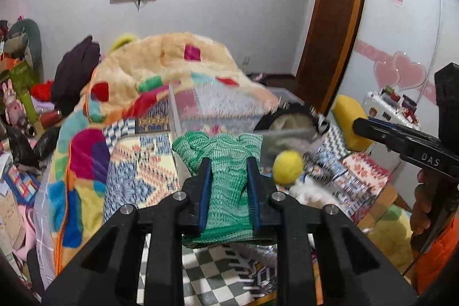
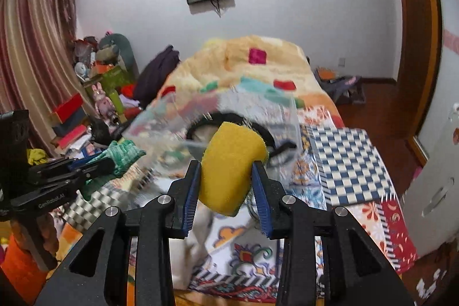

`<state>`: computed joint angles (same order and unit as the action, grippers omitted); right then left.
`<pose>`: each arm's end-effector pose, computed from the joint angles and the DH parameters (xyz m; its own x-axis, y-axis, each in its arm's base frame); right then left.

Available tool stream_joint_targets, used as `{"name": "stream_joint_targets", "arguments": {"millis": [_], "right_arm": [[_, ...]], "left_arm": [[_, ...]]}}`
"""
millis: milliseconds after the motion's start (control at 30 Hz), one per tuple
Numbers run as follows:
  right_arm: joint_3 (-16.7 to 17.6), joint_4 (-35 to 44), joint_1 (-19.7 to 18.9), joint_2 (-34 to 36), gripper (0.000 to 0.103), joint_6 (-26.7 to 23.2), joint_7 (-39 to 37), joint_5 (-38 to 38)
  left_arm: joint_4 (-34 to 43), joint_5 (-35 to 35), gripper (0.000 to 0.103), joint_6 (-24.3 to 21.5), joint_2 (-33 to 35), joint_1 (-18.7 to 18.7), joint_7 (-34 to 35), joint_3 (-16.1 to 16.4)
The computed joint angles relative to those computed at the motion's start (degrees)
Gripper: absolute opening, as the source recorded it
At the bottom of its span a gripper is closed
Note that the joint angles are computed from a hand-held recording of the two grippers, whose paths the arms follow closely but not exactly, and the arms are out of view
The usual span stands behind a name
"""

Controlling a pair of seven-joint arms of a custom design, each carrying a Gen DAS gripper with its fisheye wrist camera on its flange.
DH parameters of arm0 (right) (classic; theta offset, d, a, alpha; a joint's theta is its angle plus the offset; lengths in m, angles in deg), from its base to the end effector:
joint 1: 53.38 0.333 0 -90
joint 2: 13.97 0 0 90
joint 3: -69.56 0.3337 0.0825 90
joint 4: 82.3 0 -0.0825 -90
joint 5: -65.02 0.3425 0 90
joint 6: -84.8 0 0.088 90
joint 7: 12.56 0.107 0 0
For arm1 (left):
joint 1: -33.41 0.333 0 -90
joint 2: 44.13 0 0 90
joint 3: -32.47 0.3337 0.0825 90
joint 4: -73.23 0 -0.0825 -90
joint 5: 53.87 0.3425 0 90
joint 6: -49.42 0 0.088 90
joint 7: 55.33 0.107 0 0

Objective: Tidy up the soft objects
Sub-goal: 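Lift both items over the clear box and open both tools to release them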

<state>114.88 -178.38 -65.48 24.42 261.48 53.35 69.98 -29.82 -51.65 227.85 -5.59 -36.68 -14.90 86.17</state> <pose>0.6547 0.2558 0.4405 0.6115 -0.7682 -0.1896 -0.5407 -0.2307 -0.8090 0.5958 -0.3241 0.4334 0.0899 -0.9850 0.1476 -0.5465 -0.1727 -0.8195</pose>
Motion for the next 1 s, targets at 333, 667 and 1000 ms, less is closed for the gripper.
{"name": "stream_joint_targets", "arguments": {"millis": [333,667,1000], "right_arm": [[1.5,8.1,4.3,4.5,0.033,0.1,-2.4,-2.7],[-8.6,24.5,16.4,9.8,0.033,-9.1,-2.6,0.4],[-20.3,43.1,26.7,17.1,0.033,-25.3,-1.5,2.8]], "left_arm": [[5.5,-2.9,0.023,0.3,3.8,-0.2,0.9,4.9],[15.5,0.4,0.023,-5.0,4.4,12.7,0.3,-6.1],[27.4,2.3,0.023,-15.0,6.6,29.7,5.0,-25.4]]}}
